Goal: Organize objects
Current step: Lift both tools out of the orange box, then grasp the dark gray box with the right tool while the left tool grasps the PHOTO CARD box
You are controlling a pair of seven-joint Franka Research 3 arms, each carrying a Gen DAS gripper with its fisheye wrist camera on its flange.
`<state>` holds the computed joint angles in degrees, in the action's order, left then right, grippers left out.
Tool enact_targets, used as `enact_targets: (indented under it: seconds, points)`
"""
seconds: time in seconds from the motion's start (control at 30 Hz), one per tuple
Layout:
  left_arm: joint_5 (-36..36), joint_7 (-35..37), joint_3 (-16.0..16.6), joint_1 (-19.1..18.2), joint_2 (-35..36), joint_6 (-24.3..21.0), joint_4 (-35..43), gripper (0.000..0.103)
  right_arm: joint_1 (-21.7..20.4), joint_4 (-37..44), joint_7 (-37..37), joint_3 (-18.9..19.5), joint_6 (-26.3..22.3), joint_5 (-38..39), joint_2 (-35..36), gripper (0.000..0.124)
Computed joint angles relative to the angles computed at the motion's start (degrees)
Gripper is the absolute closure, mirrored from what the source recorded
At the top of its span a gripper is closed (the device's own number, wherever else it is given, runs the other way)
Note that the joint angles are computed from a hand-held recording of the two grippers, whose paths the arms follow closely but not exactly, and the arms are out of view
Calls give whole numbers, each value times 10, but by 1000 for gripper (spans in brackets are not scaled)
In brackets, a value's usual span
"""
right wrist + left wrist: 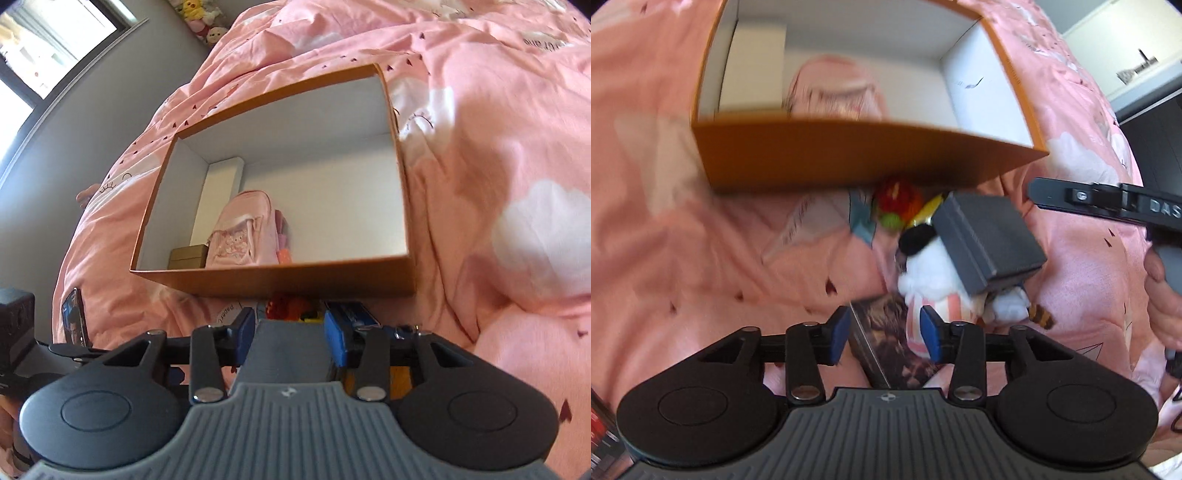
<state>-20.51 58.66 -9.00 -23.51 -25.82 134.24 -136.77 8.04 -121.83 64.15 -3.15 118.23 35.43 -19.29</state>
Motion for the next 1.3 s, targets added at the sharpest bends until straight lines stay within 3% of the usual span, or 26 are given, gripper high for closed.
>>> enact_targets:
  seconds: [0.3, 0.73, 0.87, 1.1, 1.3]
  points:
    - [-26, -52, -10, 2, 40, -20, -4, 47, -15, -54, 39, -14, -24, 19, -26, 77]
    - [-134, 4, 0, -7, 69, 29, -30, 45, -22, -43, 56, -20, -54, 63, 21, 68]
    - [-138, 6, -6, -8, 61, 42, -36, 55, -26, -40, 59, -21, -70, 82, 35, 66]
    - [-109, -23, -10, -12, 27, 56, -46, 74, -32, -46, 51, -22, -75, 94, 17, 79]
    - [-48, -59, -17, -8, -11, 58, -48, 78, -26, -48, 20, -19, -63, 88, -9, 81]
